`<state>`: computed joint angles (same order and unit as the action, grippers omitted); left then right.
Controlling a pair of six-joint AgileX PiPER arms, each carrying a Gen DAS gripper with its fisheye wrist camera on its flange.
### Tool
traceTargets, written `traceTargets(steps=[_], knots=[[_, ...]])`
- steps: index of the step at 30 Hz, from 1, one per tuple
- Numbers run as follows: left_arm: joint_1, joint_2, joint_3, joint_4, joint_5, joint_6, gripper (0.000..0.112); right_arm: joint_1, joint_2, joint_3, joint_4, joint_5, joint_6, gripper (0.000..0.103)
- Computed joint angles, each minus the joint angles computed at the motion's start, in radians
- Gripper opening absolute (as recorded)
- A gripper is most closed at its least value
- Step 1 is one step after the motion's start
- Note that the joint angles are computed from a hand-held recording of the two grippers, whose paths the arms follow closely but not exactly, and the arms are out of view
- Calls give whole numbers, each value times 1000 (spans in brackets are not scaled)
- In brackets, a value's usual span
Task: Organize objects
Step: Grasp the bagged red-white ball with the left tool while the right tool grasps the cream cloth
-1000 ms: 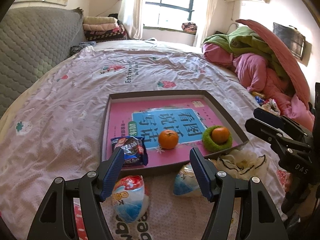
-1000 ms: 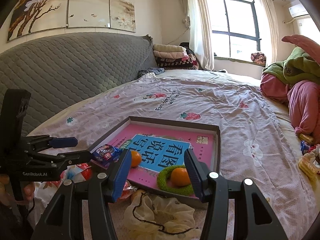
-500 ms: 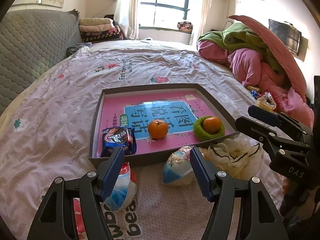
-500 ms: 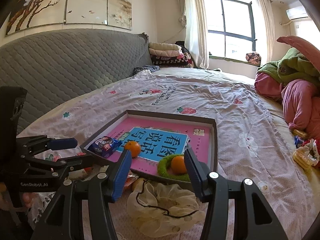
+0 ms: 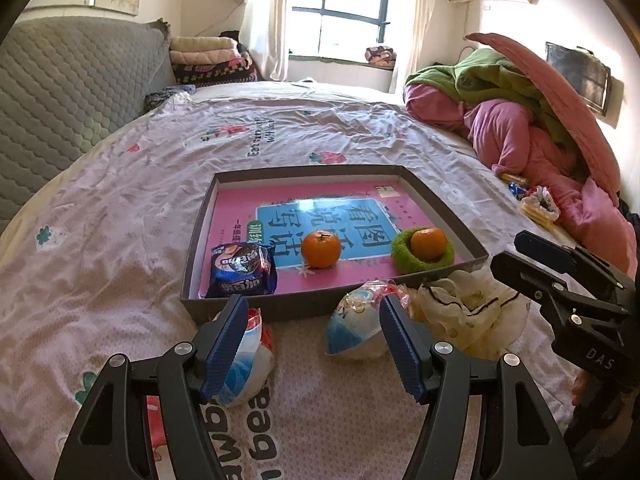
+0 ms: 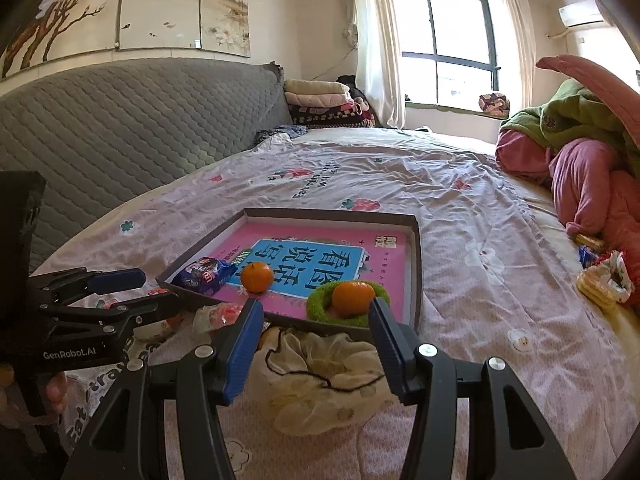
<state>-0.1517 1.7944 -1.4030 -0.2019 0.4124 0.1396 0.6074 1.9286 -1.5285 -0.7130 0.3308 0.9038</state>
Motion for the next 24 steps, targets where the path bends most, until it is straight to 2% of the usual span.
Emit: traceTargets(steps=[9,24], knots=[[0,-15,34,5,-1,-16,70,9,-25,40,-48,-2,69,54],[-29,-37,98,17,-16,-18,70,21,-48,81,-2,6,44,54]])
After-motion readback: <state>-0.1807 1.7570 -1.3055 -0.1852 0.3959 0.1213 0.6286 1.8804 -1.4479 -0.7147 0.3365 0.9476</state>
